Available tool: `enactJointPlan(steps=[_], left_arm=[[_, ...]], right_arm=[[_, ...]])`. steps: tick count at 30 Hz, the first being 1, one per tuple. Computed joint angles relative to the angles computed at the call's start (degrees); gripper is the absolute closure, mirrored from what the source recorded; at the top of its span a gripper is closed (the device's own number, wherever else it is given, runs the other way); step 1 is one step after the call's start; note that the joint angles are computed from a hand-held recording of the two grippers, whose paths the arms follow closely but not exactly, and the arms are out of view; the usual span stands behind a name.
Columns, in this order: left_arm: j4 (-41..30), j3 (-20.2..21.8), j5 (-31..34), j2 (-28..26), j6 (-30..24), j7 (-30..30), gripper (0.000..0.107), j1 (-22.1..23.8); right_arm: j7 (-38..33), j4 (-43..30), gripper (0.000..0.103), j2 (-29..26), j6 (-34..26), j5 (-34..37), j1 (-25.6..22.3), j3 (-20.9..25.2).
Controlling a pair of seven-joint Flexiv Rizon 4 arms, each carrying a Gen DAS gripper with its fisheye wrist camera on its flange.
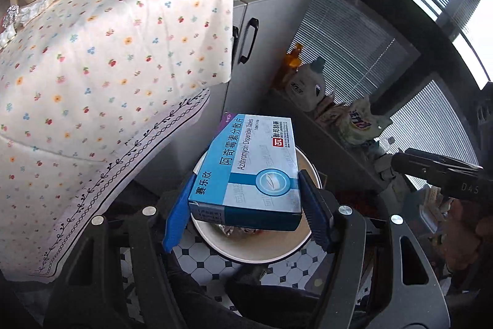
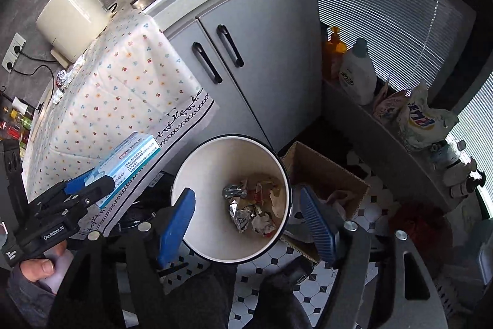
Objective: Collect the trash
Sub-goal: 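Carry the blue box and white tissue in both grippers over the bin, then open both grippers to drop the box and tissue into the bin, then move both grippers back up to the counter trash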
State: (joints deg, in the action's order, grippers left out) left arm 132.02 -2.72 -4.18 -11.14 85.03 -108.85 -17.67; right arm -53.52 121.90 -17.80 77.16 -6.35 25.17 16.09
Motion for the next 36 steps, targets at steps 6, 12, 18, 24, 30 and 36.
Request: enactJointPlan(steps=[6, 12, 18, 24, 30, 36], left_arm=[[-1.8, -7.8, -7.9, -4.3, 1.6, 7.7, 0.041, 3.5], [-2.3, -6.6, -9.4, -4.6, 2.2, 8.7, 0.019, 1.9], [0.0, -1.3, -7.2, 0.4, 2.1, 5.2, 0.011, 0.7], [1.1, 4.3, 2.6, 7.3, -0.6, -2.9, 0.010, 1.6], [3.8, 4.0, 3.8, 13.4, -0.8, -2.8, 0.010, 6.9], [6.4, 4.7, 3.7, 19.7, -1.0, 0.1, 0.010, 11.9]], right_arm=[[2.6, 4.3, 0.027, 4.8, -0.6, -2.2, 0.1, -1.8], [4.6, 6.2, 0.026, 7.2, -1.4, -4.3, -0.4, -2.2], [2.5, 3.5, 0.020, 6.0, -1.5, -2.5, -0.3, -0.6], [0.4, -1.7, 0.013, 3.3, -0.7, -1.5, 1.2, 0.7], [-0.4, -8.0, 0.011, 0.4, -1.4, -2.5, 4.1, 1.0], [0.4, -14.2, 0.009, -2.4, -2.3, -4.2, 7.5, 0.6]])
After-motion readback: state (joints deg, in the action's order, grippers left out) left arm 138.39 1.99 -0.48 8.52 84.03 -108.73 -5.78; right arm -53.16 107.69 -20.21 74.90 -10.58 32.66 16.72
